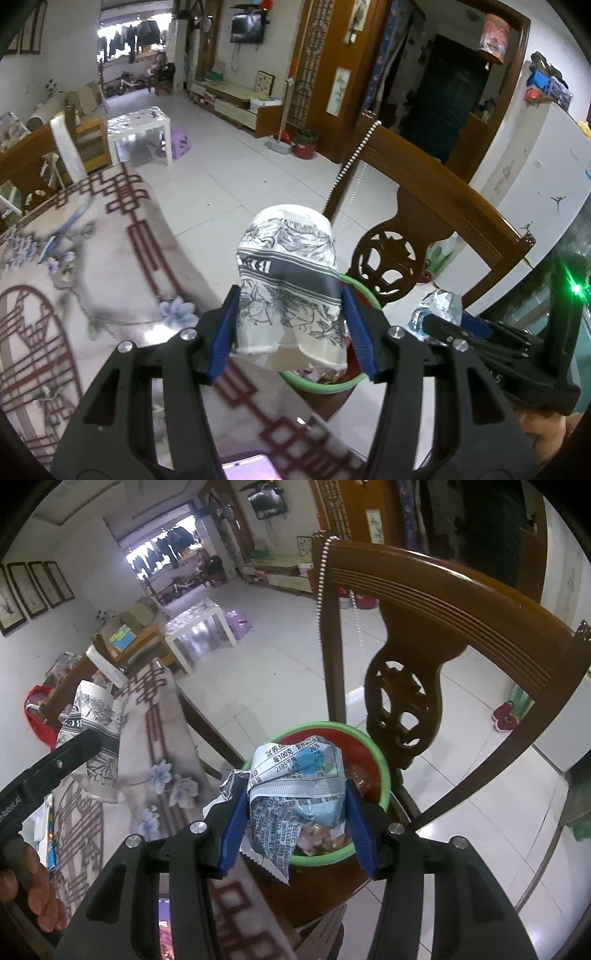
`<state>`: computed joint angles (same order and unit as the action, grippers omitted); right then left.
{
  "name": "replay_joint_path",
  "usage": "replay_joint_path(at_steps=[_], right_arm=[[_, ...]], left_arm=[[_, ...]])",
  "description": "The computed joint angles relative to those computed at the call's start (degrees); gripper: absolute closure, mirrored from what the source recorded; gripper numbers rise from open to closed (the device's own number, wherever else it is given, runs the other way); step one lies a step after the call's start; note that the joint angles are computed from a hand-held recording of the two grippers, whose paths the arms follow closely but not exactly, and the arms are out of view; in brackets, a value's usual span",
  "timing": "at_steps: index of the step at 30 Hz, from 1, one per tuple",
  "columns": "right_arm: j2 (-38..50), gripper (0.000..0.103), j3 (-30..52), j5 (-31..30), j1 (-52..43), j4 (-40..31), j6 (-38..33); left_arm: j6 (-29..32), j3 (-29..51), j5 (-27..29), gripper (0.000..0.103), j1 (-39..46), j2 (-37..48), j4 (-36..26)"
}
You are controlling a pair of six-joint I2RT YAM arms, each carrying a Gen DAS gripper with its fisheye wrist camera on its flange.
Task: Collect trash
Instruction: 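Carry the paper cup and wrapper over the red bucket and open both grippers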
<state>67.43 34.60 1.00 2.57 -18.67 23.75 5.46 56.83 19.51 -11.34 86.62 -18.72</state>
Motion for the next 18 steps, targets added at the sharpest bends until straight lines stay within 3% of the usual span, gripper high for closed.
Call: replay_joint_path(at_steps=[18], right_arm=[[17.0, 0.053, 6.6, -3.8, -5.2, 5.2, -4.6]], left_arm=[[-0.9, 9.7, -2.0, 0.05, -6.1, 14.9, 1.9]])
